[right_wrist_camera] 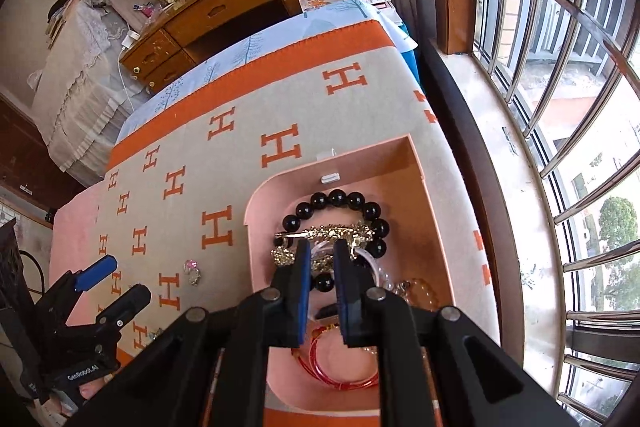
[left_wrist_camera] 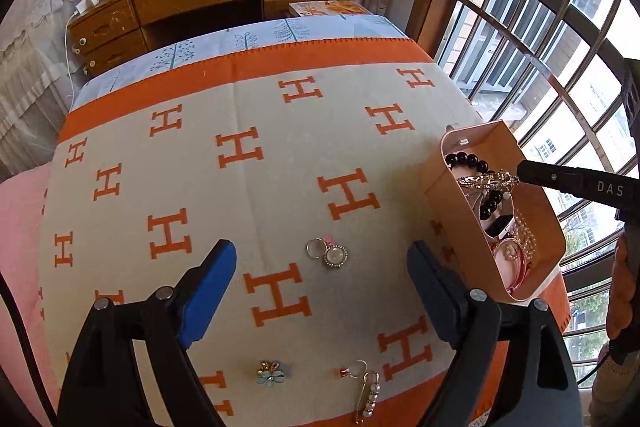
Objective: Organize jewelry
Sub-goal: 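Open the right tool to drop the gold comb in the box, withdraw both tools, then grasp the gold pearl hairpin on the blanket with the right tool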
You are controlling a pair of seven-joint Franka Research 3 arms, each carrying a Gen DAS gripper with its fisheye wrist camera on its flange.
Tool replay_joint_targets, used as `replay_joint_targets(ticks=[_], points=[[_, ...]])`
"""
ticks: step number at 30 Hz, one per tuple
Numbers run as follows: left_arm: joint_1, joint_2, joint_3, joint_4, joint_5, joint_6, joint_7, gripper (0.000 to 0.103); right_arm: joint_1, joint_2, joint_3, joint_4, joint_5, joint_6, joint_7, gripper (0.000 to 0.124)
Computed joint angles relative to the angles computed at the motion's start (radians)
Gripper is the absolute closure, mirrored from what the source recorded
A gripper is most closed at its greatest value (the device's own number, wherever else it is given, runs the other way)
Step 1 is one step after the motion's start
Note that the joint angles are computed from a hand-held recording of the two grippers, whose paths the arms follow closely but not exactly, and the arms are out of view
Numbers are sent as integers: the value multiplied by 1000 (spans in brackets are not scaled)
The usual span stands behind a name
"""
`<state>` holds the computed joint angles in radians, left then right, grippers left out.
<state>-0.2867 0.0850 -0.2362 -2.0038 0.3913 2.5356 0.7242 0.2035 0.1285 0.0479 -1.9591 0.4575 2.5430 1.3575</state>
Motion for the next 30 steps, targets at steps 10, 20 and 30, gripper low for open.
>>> replay_joint_targets(ticks=[10, 20, 30], points=[[16, -152, -3, -131, 29, 17, -26, 11, 19, -105, 10, -86, 88, 27, -103, 112], [52, -295, -27, -238, 81, -19, -111, 11, 61, -178, 17, -148, 146, 37, -194, 112], [64, -375, -22, -345, 49, 18, -107, 11, 114, -201, 29, -182, 209, 27, -294, 88]])
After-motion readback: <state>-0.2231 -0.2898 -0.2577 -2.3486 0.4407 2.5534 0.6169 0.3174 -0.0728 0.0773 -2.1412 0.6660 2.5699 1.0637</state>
